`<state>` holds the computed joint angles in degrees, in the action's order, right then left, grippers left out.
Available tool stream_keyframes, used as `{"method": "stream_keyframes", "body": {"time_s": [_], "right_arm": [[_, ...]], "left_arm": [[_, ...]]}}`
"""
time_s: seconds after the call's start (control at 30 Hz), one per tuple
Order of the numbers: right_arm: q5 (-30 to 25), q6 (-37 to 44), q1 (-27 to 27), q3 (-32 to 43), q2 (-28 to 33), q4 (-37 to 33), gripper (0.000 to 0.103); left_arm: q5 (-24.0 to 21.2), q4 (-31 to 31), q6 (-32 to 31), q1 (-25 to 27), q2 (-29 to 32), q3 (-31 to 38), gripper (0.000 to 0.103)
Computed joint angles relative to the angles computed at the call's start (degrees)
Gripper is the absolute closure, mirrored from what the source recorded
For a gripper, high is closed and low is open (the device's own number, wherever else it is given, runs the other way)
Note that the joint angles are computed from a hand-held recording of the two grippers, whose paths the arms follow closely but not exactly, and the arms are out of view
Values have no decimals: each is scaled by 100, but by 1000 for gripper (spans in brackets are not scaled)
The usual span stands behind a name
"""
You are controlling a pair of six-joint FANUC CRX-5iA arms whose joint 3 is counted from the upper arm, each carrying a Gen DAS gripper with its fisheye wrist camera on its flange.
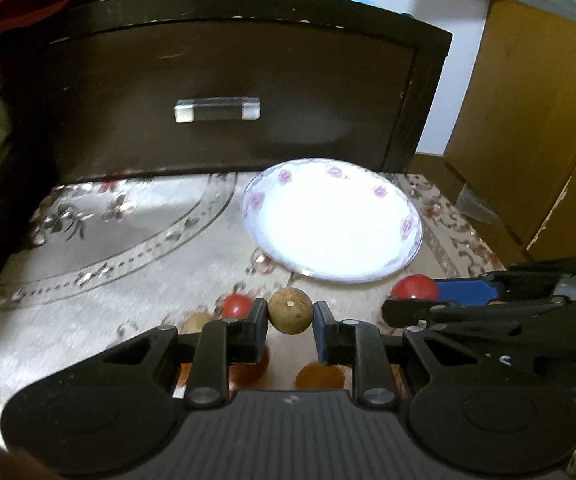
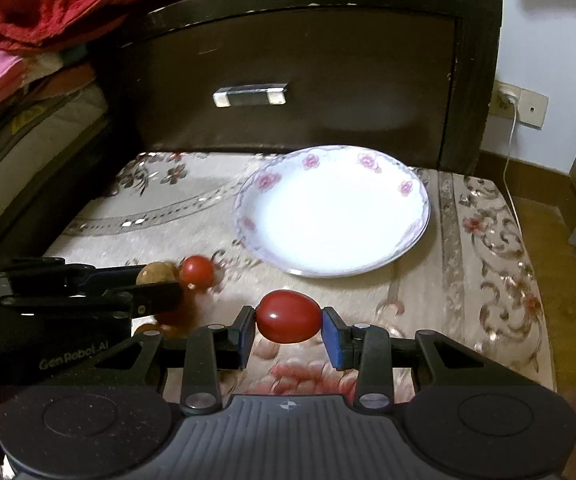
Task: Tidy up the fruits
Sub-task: 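Carry the red tomato and brown fruit in both tools over the white bowl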
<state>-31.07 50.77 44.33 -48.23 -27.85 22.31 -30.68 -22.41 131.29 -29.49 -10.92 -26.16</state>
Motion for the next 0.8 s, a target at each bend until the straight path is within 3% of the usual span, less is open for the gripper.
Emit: {"method": "stream_keyframes", "body": {"time_s": [0.3, 0.8], "right_arm": [[360, 323, -484, 328, 617, 2, 71], [884, 607, -960, 750, 1572, 158, 70]], "left_arm": [[346, 199, -417, 218, 530, 348, 73], [399, 446, -972, 518, 1204, 785, 74]]}}
